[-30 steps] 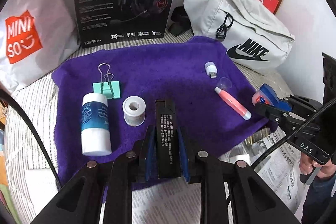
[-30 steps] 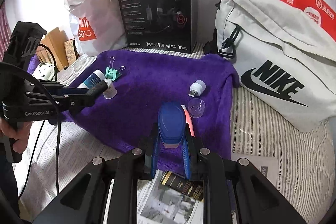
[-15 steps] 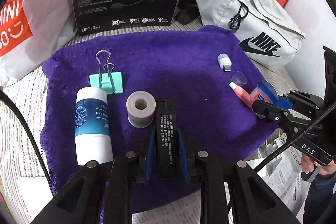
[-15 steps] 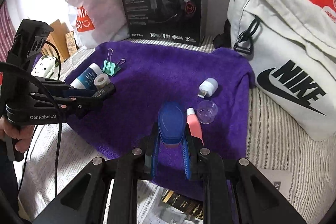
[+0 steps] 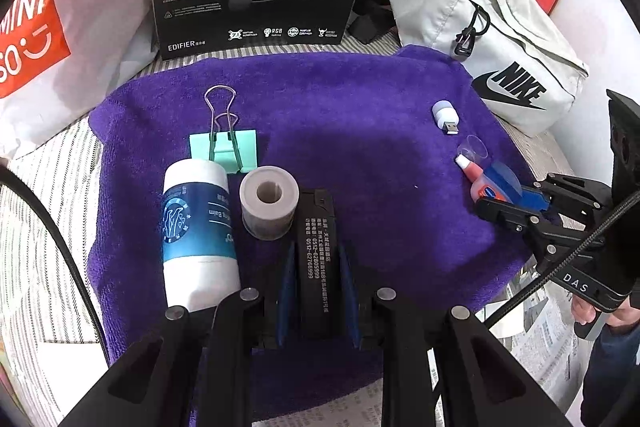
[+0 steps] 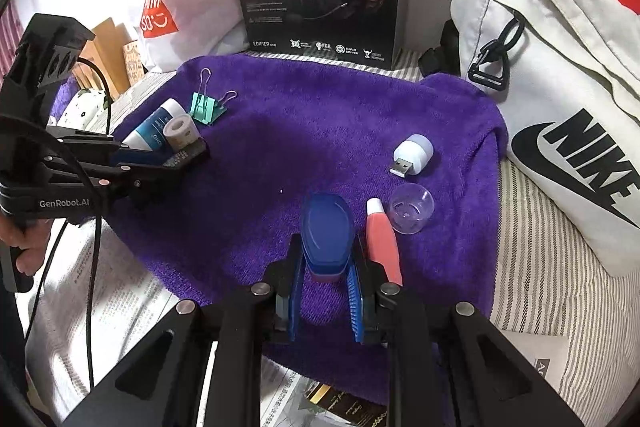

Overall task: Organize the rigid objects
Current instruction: 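Carry the black case with left gripper while right carries the blue-capped bottle onto the towel, then release the black case beside the tape roll with left while right releases the blue bottle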

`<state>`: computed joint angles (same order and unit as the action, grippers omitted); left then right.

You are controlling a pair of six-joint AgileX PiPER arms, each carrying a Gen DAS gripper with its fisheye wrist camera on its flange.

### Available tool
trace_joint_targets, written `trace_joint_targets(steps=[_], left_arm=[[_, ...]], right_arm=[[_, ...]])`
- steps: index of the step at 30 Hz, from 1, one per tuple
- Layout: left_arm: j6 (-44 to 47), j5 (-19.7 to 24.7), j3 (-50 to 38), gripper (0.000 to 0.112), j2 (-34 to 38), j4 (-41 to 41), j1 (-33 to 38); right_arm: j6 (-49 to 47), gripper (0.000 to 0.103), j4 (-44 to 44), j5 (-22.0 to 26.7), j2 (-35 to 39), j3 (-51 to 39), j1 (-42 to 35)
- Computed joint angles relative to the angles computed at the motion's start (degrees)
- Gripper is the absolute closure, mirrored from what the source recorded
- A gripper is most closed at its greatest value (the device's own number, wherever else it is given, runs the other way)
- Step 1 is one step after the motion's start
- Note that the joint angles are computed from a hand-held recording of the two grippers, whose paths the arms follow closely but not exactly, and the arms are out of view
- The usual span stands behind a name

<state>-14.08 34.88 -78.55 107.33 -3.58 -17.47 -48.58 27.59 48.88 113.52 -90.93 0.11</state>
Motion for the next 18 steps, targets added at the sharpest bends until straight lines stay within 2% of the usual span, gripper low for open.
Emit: trace_joint_targets(steps=[18], left_arm=[[-3.3,0.9,-1.0,0.091,0.9,4.2,-1.1]], right_arm=[[1.4,0.083,-3.0,-1.1,1.9,-1.0,1.2]])
